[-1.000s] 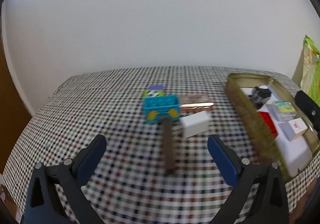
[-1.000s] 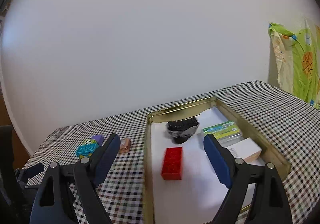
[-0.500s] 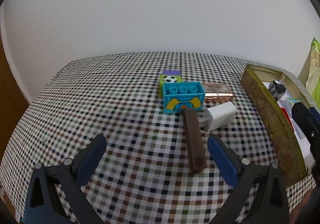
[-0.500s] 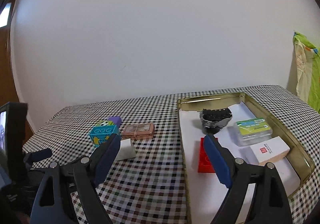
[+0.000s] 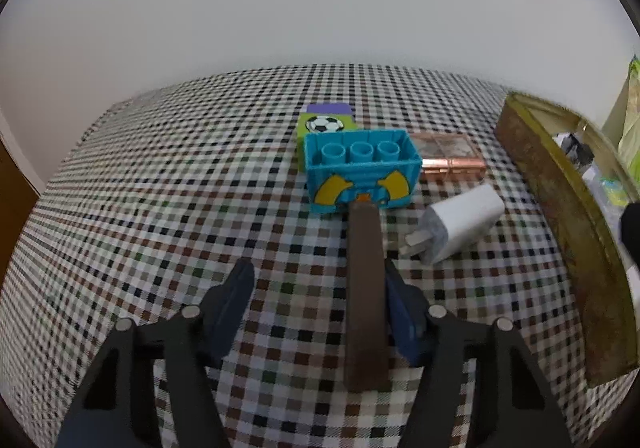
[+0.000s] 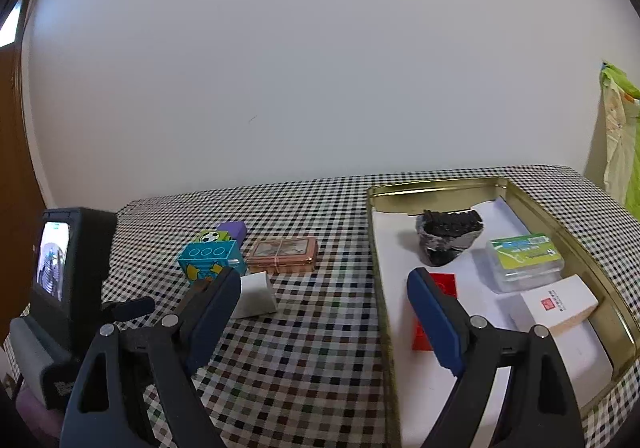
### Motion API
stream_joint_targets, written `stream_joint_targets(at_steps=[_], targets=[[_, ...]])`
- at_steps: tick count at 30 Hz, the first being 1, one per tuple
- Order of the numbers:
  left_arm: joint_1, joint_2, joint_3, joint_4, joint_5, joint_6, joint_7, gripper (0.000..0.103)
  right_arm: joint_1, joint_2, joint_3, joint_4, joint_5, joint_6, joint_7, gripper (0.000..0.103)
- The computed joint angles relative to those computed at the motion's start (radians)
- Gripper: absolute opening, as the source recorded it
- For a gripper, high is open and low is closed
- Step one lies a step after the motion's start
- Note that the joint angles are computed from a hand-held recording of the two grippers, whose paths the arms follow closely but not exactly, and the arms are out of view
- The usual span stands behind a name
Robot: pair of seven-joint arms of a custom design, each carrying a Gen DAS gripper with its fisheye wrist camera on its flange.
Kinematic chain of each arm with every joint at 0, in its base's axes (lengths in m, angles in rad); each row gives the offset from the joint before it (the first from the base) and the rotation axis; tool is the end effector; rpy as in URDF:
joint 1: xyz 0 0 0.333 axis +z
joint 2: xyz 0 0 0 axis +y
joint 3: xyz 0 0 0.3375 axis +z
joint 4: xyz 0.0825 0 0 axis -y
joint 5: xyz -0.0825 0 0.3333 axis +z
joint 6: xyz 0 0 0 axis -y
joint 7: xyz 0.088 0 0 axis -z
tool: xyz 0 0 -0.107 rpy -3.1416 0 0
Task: Organize rigid objects
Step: 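Grasp the dark brown bar upright with the left tool, then grasp the white plug block with the right tool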
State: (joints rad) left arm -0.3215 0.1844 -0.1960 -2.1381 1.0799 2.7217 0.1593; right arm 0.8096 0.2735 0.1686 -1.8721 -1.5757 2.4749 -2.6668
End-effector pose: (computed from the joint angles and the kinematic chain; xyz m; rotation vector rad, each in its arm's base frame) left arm 0.4659 -0.2974 0.4068 -1.8015 1.8288 -0.6168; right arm 0.3463 0.5034 0.4507 -1.5787 1.4180 -0.7396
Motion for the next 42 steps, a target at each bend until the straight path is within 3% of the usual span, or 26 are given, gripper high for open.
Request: stream_joint_targets(at_steps=[5,10,11,13,17,20,32,36,40,42], targets=[[0.023,0.010,0.010,0.001,-0.028,0.046,0.024,0.046,-0.014,0.047,-0.006,0.055,0.075,0.068,-0.094,0.087],[0.034,-0.001,0.028,-0.016,-0.005,0.071,-0.023,0.015,0.005,0.096,-0.025,0.114,0.149,0.095,-0.193,0.087],[0.040,-0.008,0.033,-0.026,0.004,0.087,-0.042,0.014,0.007,0.105,-0.029,0.124,0.164,0.105,-0.209,0.087],[0.054,-0.011,0.040,-0.040,0.025,0.137,-0.081,0.014,0.014,0.126,-0.037,0.151,0.198,0.121,-0.252,0.087],[0.052,-0.027,0.041,-0.051,0.046,0.096,-0.165,0.014,0.014,0.172,-0.049,0.208,0.306,0.164,-0.367,0.087],[0.068,-0.033,0.044,-0.066,0.072,0.137,-0.214,0.014,0.020,0.198,-0.062,0.237,0.394,0.167,-0.445,0.087],[0.081,-0.057,0.027,-0.088,0.076,0.142,-0.235,0.014,0.037,0.345,-0.065,0.445,0.750,0.056,-0.832,0.087],[0.080,-0.049,0.026,-0.079,0.074,0.139,-0.234,0.014,0.050,0.385,-0.078,0.508,0.828,0.022,-0.904,0.054],[0.079,-0.049,0.027,-0.079,0.075,0.138,-0.237,0.014,0.055,0.390,-0.090,0.508,0.850,0.053,-0.928,0.054],[0.081,-0.054,0.029,-0.085,0.081,0.144,-0.246,0.014,0.041,0.381,-0.090,0.478,0.858,0.123,-0.918,0.054]])
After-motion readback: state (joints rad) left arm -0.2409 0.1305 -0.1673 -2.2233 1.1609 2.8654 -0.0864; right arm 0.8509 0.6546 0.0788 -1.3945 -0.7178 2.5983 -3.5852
